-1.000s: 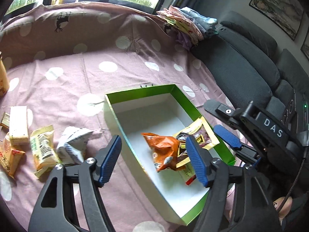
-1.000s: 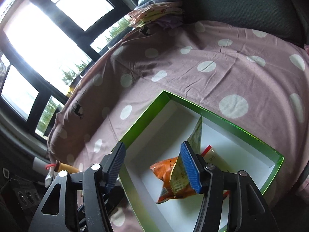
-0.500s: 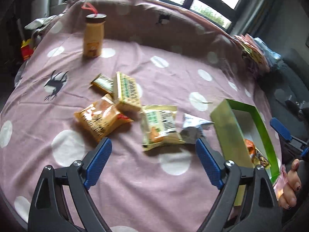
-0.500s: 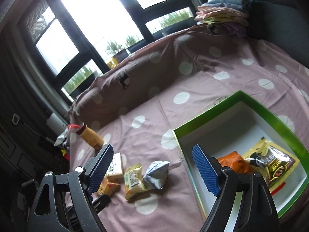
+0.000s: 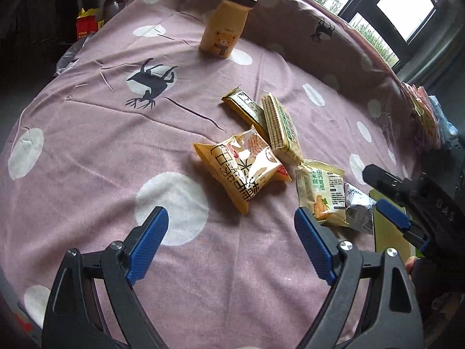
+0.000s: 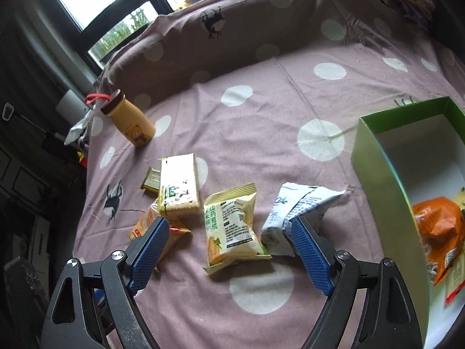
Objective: Organize snacks
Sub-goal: 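Move the right tool with open fingers toward the white-and-green cookie packet, then close the right tool on the white-and-green cookie packet and lift it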
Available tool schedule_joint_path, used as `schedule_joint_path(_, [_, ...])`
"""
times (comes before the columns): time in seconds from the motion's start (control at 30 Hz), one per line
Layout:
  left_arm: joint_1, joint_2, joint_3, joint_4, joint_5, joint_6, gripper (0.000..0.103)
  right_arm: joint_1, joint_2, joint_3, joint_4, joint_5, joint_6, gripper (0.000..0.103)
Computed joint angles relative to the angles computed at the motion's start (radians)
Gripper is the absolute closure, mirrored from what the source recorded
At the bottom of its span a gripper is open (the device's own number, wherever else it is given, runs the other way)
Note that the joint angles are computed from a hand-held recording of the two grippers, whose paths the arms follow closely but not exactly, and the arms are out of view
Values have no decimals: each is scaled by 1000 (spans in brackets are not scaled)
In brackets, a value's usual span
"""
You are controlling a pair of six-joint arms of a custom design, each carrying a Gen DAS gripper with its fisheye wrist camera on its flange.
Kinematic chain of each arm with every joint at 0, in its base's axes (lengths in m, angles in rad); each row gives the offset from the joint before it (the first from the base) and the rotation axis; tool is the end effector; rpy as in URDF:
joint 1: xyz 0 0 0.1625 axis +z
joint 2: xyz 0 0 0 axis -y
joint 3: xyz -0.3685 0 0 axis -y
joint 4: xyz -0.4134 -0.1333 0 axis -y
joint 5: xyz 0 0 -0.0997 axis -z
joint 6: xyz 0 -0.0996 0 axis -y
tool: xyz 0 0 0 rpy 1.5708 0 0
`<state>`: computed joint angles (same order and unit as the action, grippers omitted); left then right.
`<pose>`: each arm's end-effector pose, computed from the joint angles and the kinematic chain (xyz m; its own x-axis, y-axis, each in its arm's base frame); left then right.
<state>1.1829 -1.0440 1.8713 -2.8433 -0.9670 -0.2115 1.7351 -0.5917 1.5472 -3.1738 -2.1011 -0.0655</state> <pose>-0.0476 -0.6183 0.1457 -0.9071 -0.0923 -0.4106 0.1544 0.8347 -0.5286 0.1923 -0.6531 0.0221 -0.8905 0.1080 0.4420 -0.1891 0.7956 -0.5755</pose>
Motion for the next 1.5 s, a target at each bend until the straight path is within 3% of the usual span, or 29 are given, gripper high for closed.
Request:
schedule_joint_path(0.13, [-2, -14, 11, -23, 49, 5, 14, 18, 82, -93, 40, -72, -83, 17])
schedule_joint_path(0.2, [7, -27, 17, -31, 33, 0, 14, 21, 122, -142, 74, -121, -96, 17])
schedule_joint_path(0.3, [22, -41, 17, -22, -2, -14, 14, 15, 160, -191, 118, -170, -89, 32])
schedule_joint_path(0.4, [29, -45, 14, -10, -7, -24, 14, 2, 167, -200, 159, -158, -72, 39])
schedule_joint_path(0.5, [36, -44, 5, 4, -17, -34, 14, 11, 198, -223, 150, -218, -114, 51])
schedule_joint_path(0.63, [40, -47, 3, 13, -28, -38, 14, 14, 187, -197, 123, -201, -124, 66])
schedule_joint_path(0.8, [42, -49, -1, 23, -31, -33, 14, 13, 128, -121, 187, -94, -121, 70])
schedule_joint_path(0.9, [41, -51, 1, 27, -37, -28, 14, 25, 112, -95, 238, -80, -115, 70])
schedule_joint_path(1.13, [39, -48, -3, 54, -48, -22, 15, 8, 70, -90, 408, 47, -42, 70])
schedule_joint_path(1.2, [36, -44, -4, 62, -54, -22, 15, 4, 60, -83, 407, 61, -38, 69])
schedule_joint_path(1.27, [37, -39, -7, 76, -69, -21, 15, 2, 40, -59, 377, 74, -42, 61])
schedule_joint_path(1.33, [39, -35, -12, 90, -92, -24, 16, -3, 12, -25, 323, 99, -43, 46])
schedule_joint_path(1.5, [30, -13, -22, 121, -131, 7, 31, -39, -40, 22, 274, 209, 2, 45])
